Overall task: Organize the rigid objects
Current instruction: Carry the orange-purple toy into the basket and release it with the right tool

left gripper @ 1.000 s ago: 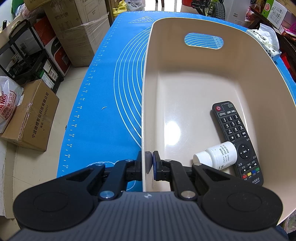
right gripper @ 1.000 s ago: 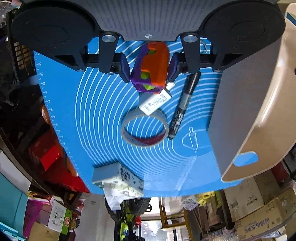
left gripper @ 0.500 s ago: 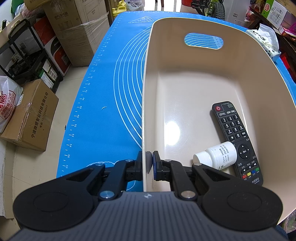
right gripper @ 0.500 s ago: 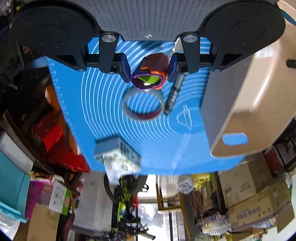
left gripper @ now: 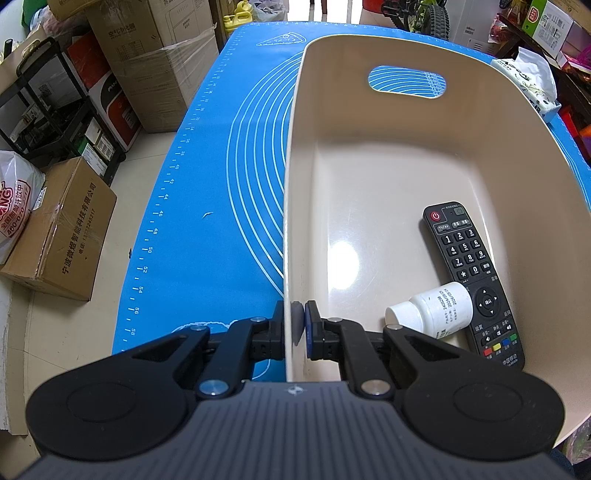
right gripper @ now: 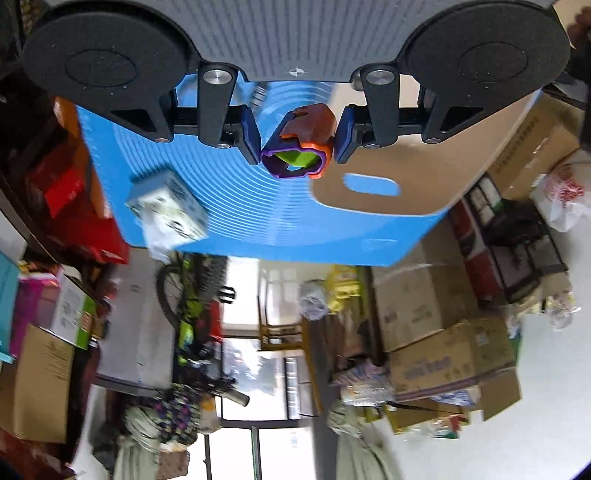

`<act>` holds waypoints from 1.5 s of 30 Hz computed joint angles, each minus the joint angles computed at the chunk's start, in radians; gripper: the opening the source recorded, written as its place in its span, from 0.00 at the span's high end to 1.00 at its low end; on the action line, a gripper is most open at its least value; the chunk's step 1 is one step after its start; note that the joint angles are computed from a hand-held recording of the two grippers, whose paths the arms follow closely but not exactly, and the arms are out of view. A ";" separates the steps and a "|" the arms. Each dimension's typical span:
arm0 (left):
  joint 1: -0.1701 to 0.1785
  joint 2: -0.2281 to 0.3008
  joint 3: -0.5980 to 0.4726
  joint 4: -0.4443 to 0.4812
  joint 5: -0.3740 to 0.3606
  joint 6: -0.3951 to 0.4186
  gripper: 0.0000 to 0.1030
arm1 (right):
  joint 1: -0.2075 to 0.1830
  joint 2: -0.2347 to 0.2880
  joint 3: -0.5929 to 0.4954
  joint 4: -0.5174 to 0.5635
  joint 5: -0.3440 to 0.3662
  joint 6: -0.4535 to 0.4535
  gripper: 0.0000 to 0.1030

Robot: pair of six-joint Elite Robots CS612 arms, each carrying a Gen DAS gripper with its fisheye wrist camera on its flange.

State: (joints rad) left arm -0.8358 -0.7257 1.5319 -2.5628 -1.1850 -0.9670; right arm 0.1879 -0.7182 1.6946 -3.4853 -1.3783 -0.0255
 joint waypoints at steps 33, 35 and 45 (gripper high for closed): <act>0.000 0.004 -0.009 0.019 0.002 0.010 0.88 | 0.122 0.075 -0.128 0.356 -0.065 -0.237 0.43; 0.000 0.003 -0.009 0.019 0.001 0.009 0.88 | 0.117 0.073 -0.122 0.347 -0.049 -0.240 0.40; 0.000 0.002 -0.006 0.016 -0.001 0.008 0.88 | 0.085 0.036 -0.079 0.240 0.038 -0.197 0.21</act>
